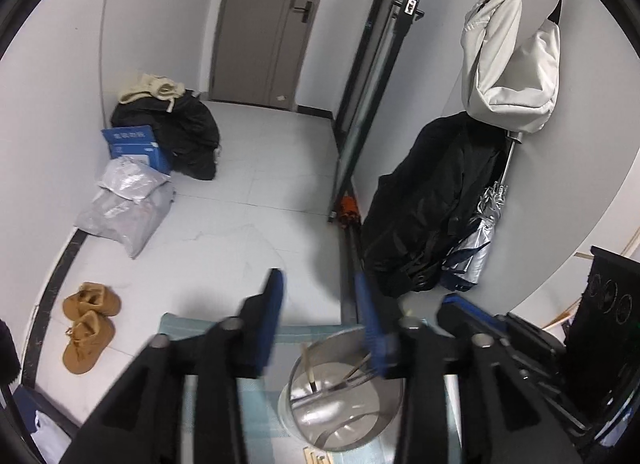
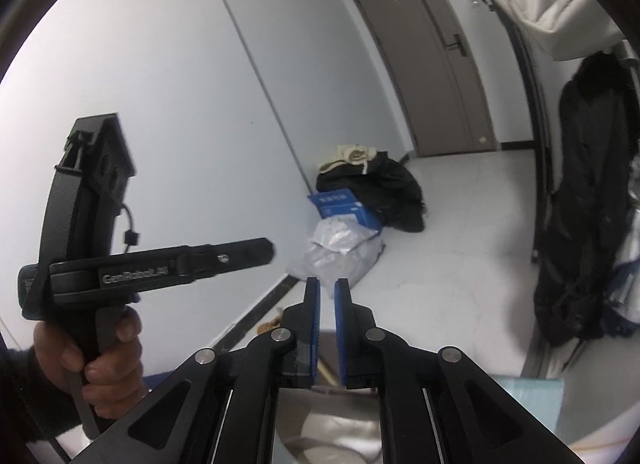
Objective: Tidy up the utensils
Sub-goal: 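Lower the chopstick into the holder and open the right gripper, then move the right gripper back down toward the remaining chopsticks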
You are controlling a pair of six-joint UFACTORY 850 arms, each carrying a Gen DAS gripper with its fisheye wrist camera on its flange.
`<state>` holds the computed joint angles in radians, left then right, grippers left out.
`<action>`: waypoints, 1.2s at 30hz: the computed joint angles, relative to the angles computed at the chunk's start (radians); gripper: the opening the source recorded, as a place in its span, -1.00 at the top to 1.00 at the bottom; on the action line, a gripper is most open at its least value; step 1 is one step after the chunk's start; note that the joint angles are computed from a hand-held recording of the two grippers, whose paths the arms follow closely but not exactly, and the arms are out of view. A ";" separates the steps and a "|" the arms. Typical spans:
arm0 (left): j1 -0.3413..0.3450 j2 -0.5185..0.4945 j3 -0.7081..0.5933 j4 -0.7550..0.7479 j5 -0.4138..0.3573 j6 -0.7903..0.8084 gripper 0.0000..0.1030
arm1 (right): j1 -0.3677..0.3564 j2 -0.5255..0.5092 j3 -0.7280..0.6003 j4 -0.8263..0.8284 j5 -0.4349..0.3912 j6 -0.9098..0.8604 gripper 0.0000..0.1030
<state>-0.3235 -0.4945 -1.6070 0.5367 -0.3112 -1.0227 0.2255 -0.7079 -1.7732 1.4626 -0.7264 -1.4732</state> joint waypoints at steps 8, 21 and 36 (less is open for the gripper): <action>-0.048 0.082 0.092 0.265 -0.077 -0.313 -0.25 | -0.016 0.123 0.153 0.068 0.080 -0.059 0.14; -0.137 0.212 0.267 0.667 -0.179 -0.775 -0.65 | -0.007 0.354 0.466 0.439 0.189 -0.464 -0.74; -0.209 0.270 0.413 0.889 -0.249 -1.049 -0.80 | 0.011 0.505 0.727 0.730 0.158 -0.798 -1.00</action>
